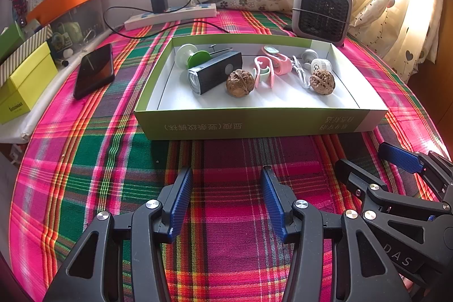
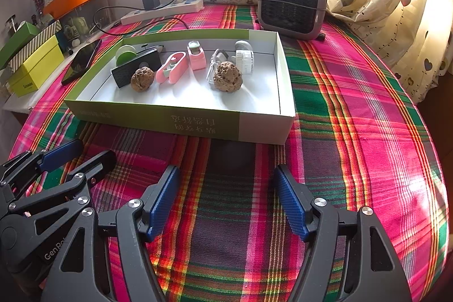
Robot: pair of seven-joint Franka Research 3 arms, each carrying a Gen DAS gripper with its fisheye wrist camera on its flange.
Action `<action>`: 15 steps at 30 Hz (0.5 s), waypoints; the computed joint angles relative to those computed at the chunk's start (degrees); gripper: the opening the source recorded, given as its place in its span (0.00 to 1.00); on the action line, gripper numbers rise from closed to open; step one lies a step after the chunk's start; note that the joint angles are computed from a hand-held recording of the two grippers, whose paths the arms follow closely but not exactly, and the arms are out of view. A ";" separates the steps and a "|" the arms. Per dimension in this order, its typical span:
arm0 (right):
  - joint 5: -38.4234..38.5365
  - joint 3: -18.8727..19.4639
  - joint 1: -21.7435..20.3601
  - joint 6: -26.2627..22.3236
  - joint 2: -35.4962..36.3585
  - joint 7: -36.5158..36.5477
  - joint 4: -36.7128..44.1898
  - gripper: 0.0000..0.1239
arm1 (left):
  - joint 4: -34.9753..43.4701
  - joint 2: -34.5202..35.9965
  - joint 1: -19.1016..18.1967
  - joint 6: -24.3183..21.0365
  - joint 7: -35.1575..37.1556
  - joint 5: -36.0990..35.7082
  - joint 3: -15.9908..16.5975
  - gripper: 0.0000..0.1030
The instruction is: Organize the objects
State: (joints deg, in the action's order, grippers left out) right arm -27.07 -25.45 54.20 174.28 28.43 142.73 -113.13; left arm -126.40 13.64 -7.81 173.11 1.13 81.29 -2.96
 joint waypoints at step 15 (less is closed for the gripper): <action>0.36 -0.15 0.22 -0.08 0.10 -0.24 0.09 0.56 | -0.05 -0.04 -0.01 -0.02 0.11 -0.10 0.00 0.47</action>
